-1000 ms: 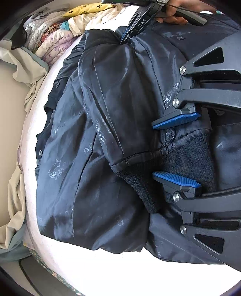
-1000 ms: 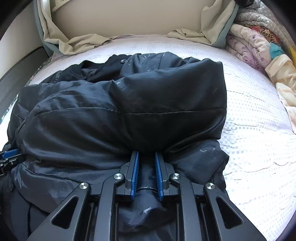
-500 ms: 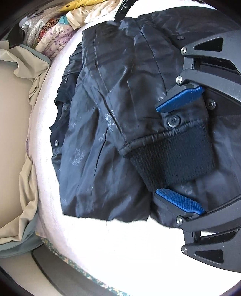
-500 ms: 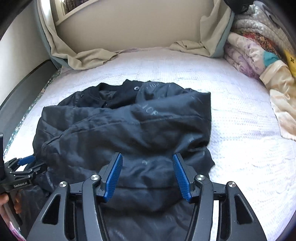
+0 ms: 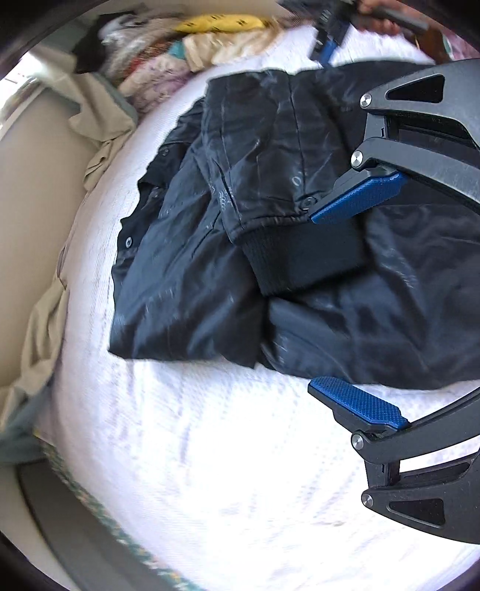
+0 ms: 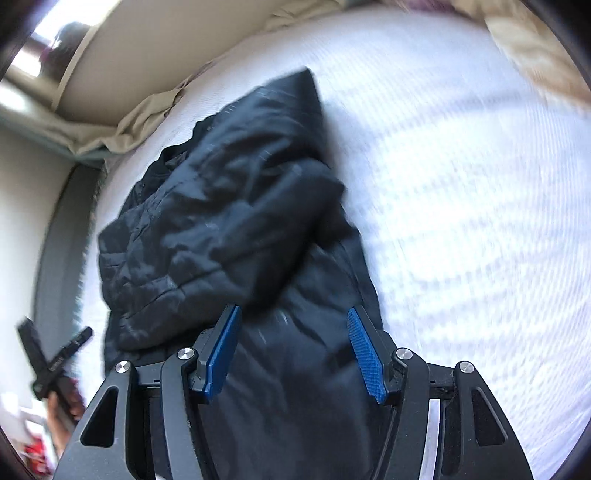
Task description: Fold large clothes
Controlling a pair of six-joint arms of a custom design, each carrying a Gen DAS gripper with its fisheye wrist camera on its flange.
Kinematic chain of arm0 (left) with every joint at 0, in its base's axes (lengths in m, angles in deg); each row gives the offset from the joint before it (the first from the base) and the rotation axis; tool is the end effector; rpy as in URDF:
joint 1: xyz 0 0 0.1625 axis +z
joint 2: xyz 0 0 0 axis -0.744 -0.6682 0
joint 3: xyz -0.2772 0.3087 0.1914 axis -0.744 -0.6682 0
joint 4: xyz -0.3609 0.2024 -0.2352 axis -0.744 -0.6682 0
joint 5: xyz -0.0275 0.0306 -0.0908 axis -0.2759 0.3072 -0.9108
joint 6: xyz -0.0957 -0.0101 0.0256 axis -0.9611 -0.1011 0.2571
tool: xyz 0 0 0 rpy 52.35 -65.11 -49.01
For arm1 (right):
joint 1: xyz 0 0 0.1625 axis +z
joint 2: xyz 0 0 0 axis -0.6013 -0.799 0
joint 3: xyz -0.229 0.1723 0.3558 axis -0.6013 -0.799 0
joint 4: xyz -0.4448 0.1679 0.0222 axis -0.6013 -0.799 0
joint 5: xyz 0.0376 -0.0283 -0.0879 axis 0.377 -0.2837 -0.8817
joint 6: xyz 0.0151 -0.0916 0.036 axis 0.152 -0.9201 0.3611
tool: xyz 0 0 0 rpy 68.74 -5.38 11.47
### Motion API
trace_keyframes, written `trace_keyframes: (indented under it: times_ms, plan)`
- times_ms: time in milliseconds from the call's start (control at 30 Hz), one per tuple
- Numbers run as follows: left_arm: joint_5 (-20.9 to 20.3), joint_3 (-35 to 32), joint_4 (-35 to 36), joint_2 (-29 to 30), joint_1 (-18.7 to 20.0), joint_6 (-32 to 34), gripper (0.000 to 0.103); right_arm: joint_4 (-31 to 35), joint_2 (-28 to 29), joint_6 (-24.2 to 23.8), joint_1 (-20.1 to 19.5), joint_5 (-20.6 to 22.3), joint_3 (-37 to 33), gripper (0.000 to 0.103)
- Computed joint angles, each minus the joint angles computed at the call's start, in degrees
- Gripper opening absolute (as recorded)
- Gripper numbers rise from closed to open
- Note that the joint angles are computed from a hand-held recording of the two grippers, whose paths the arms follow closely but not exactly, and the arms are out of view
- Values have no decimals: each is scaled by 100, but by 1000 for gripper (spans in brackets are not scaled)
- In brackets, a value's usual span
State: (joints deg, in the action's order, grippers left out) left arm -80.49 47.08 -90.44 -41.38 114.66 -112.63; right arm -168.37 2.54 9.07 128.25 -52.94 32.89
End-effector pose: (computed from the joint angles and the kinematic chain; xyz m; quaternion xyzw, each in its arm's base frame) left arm -0.0750 -0.6946 0.2771 -0.0665 0.9009 -0.2983 0.3082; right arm 0.1293 -0.8052 0.1903 0.0325 -0.9850 0.1251 0.1143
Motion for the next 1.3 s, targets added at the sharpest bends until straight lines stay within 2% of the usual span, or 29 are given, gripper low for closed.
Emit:
trace_keyframes:
  times_ms: [67, 133, 267, 400, 500, 700, 867, 933, 1000, 1100, 1200, 1300]
  plan:
    - [-355, 129, 13, -220, 45, -195, 87, 229, -141, 186, -95, 215, 96, 57]
    - [-487, 224, 54, -369, 34, -359, 87, 282, -278, 239, -114, 294, 221, 57]
    - [-787, 352, 460, -670, -71, -589, 87, -11, -567, -45, -2, 81, 556, 59]
    - [-1049, 546, 1115, -1000, -207, -897, 87, 280, -972, -58, 1, 467, 897, 61]
    - [-1179, 867, 1288, -1297, -229, -1101, 87, 323, -1287, -28, -53, 518, 1268, 61]
    - [-1699, 1478, 839, -1562, 59, -1341, 87, -129, -1779, -174, -389, 798, 2072, 61]
    - [-2512, 1769, 305, -1558, 404, -1276, 87, -201, -1879, -227, -687, 1071, 2384, 61]
    - [-2627, 1830, 185, -1543, 444, -1225, 87, -139, -1883, -221, -780, 1174, 2438, 61]
    - [-2775, 1928, -51, -1551, 471, -1095, 87, 84, -1885, -170, -933, 1485, 2465, 61]
    - [-3265, 2076, -367, -1529, 600, -909, 87, 189, -1934, -203, -1089, 1897, 2565, 61]
    - [-3436, 2140, -465, -1547, 606, -893, 86, 360, -1941, -255, -1191, 2239, 2616, 61]
    - [-3529, 2175, -534, -1521, 602, -874, 80, 511, -1920, -404, -1156, 2245, 2642, 61]
